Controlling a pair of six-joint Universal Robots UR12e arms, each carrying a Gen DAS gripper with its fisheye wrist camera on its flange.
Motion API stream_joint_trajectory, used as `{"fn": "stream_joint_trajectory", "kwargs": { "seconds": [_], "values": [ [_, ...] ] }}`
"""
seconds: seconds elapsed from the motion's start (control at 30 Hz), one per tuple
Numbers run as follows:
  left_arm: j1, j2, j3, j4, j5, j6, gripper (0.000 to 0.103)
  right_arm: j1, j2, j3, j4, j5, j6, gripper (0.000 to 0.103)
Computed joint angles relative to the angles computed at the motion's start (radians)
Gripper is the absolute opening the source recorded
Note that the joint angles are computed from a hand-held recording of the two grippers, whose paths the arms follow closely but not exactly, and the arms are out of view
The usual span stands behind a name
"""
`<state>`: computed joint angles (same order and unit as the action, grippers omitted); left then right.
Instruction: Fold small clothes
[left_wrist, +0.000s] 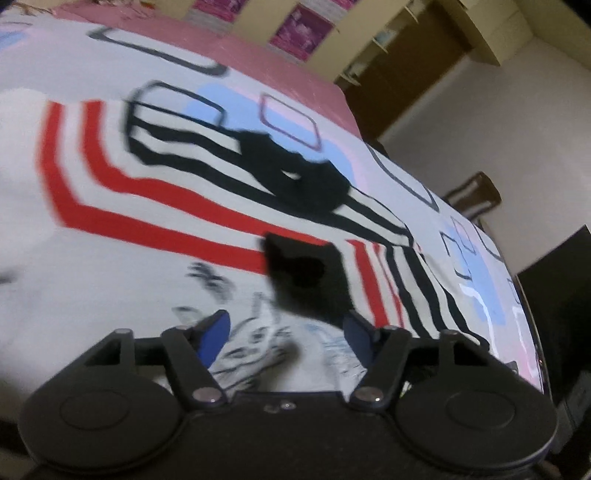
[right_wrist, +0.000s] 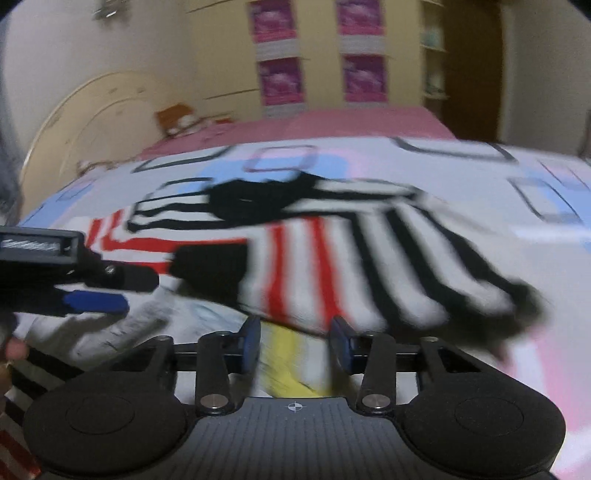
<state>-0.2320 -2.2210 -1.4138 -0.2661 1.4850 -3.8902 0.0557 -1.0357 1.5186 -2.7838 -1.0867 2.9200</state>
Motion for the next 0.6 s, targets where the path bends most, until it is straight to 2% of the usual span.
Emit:
{"fn": "stream_joint_trajectory", "kwargs": {
  "seconds": [0.1, 0.2, 0.27, 0.33, 0.37, 0.4, 0.53, 0.6],
  "values": [
    [-0.008, -0.034, 0.053, -0.022, 0.014, 0.032, 0.064, -0.031, -0.013, 0.025, -0.028, -0.065, 0.079, 0.041],
    [-0.017, -0.06, 0.097, -0.048, 0.05, 0.047, 0.061, -0.051, 0.0, 0.012, -0.035, -0.135, 0.218, 0.041],
    [-0.022, -0.067, 0.11, -0.065, 0.077, 0.07, 0.047, -0.059, 0.019, -0.013, -0.019, -0.144, 0.287, 0.041],
    [-0.027, -0.07, 0.119, -0.089, 0.109, 0.096, 0.024, -0.065, 0.035, -0.032, -0.025, -0.113, 0.326, 0.041],
    [-0.026, -0.066, 0.112, -0.084, 0.114, 0.103, 0.017, -0.063, 0.042, -0.04, -0.026, -0.108, 0.322, 0.041],
    [-0.025, -0.063, 0.106, -0.073, 0.117, 0.104, 0.009, -0.057, 0.048, -0.05, -0.017, -0.119, 0.298, 0.034],
    [-0.024, -0.033, 0.055, 0.009, 0.146, 0.127, 0.006, -0.04, 0.055, -0.054, -0.036, -0.174, 0.182, 0.027],
    [-0.021, -0.011, 0.021, 0.04, 0.178, 0.129, 0.006, -0.042, 0.058, -0.056, -0.037, -0.169, 0.189, 0.023]
  ]
}}
